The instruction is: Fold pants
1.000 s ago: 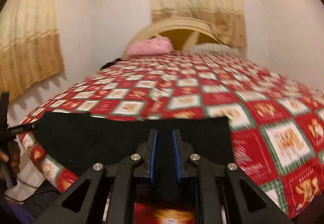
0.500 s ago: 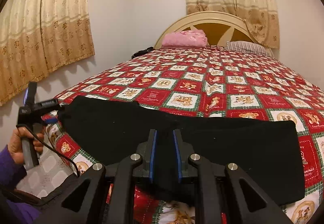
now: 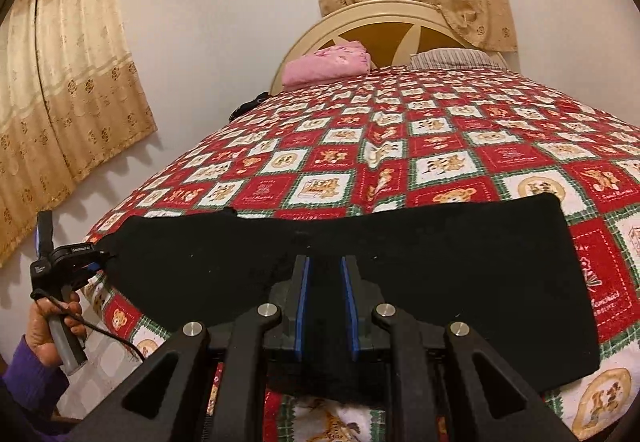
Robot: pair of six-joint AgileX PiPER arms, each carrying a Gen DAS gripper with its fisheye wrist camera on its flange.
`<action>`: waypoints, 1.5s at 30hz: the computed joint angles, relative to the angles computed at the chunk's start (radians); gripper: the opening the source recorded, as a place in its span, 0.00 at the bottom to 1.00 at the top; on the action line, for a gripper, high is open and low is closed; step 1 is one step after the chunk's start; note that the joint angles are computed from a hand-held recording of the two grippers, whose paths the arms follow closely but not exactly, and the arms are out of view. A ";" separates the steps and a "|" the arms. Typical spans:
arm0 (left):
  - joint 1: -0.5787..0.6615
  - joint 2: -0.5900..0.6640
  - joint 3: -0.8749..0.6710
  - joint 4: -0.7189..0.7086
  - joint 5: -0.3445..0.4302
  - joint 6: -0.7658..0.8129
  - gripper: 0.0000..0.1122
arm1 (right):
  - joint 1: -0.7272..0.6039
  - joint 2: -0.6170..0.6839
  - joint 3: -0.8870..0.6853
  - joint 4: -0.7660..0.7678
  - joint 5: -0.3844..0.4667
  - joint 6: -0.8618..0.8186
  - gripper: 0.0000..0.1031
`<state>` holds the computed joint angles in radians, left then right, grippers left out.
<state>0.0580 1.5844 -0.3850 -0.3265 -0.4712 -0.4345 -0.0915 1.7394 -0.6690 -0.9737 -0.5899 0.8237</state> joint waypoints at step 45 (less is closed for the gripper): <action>-0.517 -0.034 -0.235 -0.249 0.105 0.649 0.86 | -0.268 0.100 -0.175 -0.414 -0.178 0.567 0.62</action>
<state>-0.4588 1.5504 -0.6204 -0.5755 -0.3663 0.2147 -0.3592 1.8398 -0.8437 -1.3875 -0.7681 1.3903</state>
